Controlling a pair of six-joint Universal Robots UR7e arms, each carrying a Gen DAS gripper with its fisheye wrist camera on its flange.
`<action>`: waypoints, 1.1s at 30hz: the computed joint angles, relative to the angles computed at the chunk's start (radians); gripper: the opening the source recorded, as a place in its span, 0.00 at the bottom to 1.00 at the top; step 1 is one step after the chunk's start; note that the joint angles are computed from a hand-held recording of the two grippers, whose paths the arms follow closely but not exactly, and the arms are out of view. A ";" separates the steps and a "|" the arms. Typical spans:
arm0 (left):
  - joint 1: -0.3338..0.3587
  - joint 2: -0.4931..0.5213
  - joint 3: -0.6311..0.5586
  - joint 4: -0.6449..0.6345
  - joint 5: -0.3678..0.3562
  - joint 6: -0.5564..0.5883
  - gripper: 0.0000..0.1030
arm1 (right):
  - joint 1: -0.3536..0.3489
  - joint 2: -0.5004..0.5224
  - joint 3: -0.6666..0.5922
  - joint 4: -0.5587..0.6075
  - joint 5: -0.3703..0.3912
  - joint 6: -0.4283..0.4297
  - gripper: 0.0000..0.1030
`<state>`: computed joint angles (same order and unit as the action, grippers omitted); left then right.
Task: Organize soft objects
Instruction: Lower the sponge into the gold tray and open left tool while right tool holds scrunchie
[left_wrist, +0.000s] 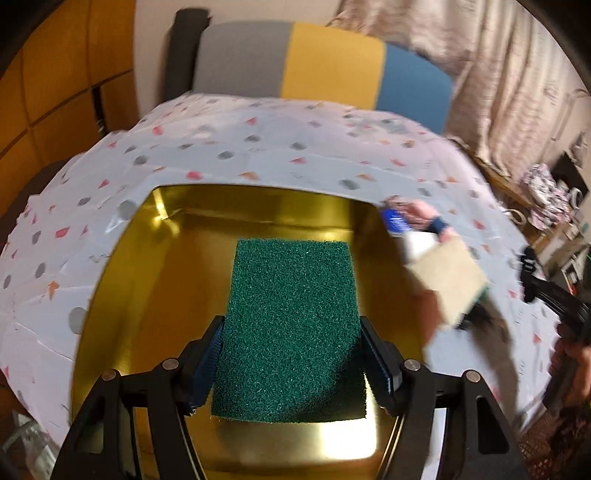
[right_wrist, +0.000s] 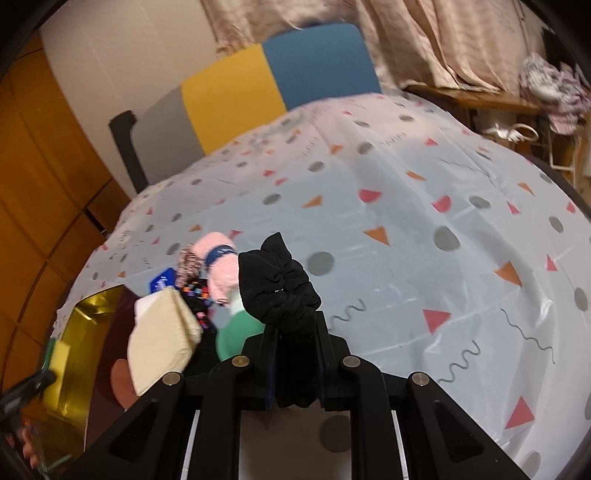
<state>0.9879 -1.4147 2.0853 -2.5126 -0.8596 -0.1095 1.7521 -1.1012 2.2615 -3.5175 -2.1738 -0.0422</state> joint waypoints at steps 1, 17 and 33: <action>0.013 0.008 -0.017 0.010 0.009 0.005 0.67 | 0.004 0.002 0.001 -0.006 0.001 -0.002 0.16; 0.171 0.192 -0.265 0.020 0.117 0.134 0.68 | 0.163 0.063 -0.024 0.051 0.146 0.078 0.16; 0.202 0.190 -0.278 -0.086 0.026 0.186 0.77 | 0.245 0.266 -0.177 0.182 0.289 0.123 0.16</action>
